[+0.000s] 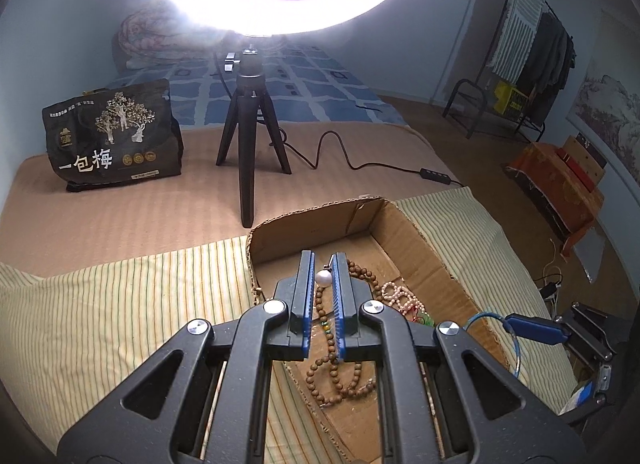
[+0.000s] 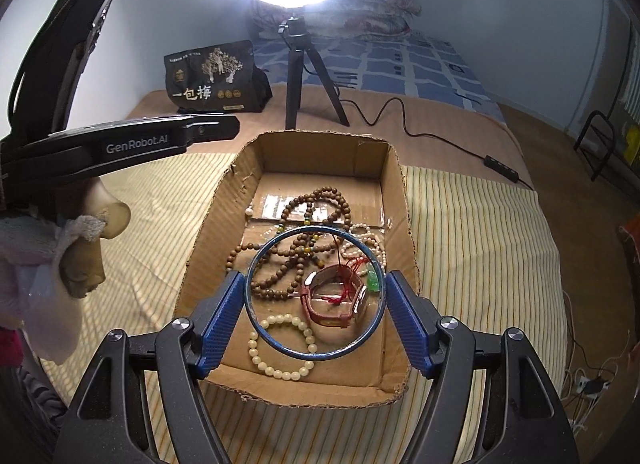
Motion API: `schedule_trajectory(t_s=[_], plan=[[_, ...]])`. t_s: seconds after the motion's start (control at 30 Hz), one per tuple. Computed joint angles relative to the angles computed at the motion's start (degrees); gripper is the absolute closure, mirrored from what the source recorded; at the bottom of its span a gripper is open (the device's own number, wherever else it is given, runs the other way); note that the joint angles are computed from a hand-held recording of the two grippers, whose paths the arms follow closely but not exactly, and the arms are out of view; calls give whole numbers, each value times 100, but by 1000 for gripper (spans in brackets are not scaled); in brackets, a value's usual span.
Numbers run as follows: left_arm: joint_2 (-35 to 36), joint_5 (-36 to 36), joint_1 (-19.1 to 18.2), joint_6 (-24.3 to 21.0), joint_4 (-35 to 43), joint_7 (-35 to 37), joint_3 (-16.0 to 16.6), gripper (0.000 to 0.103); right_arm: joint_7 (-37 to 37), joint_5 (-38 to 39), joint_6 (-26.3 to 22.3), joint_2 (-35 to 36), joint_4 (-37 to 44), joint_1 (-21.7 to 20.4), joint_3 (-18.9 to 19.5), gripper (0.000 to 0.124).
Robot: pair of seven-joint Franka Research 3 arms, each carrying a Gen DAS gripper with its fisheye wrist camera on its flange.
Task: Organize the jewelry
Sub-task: 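Open the right tool to drop the bangle while the left tool releases the earring into the box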
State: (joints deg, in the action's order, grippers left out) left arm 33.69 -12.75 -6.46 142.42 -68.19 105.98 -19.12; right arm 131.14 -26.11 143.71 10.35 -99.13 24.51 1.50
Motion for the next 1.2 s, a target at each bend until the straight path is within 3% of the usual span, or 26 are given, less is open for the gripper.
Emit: schedule_trajectory(t_s=[0.37,0.43,0.47,0.5,1.2], plan=[[87,99,-60,-1,144,-107,24,96,-6,-54,-26,108,132,54,-32,53],[78,123,-69,10,139,-115,32,87,18,-101,-84,127,169,77,-44,53],[57,109,-57,51,102,-107,20,71,31,-123,-102,137,182,85,-50,53],[23,91,-46,130,37,-108,11,62,48,-148,-129,141,194,93,-56,53],[-690,-222,146,687,-851,222,-136,62,740,-1082,-457,-143,125,216,48,46]])
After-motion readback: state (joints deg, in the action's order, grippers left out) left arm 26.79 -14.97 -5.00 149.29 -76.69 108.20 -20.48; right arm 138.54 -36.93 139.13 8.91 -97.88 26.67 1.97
